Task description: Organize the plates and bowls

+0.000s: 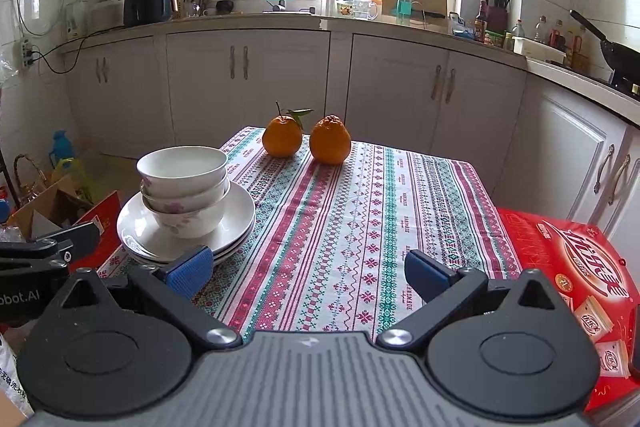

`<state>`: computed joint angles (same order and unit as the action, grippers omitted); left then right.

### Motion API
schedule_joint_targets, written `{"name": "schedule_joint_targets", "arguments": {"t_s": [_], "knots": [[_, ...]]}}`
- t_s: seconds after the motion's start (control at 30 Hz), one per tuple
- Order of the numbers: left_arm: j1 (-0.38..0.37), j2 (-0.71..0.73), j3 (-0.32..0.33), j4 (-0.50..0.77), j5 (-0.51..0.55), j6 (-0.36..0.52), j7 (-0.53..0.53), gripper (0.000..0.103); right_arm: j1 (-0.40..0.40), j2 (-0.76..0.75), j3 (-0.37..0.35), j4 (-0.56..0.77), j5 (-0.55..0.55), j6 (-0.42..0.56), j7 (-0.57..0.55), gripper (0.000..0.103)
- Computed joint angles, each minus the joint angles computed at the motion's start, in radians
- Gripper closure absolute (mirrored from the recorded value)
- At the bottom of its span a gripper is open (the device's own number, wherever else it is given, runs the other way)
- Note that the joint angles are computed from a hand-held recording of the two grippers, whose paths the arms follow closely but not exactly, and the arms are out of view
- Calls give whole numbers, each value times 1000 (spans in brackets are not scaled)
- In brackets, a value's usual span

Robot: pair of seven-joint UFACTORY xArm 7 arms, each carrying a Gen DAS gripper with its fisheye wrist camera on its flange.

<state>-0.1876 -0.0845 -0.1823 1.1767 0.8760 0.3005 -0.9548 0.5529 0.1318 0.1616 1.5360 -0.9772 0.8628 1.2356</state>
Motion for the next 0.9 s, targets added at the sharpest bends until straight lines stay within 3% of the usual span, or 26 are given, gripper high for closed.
{"name": "schedule_joint_targets", "arguments": {"t_s": [0.9], "knots": [[-11, 6, 2, 8, -29, 20, 20, 1, 3, 3, -2, 4, -8, 14, -1, 0]]}}
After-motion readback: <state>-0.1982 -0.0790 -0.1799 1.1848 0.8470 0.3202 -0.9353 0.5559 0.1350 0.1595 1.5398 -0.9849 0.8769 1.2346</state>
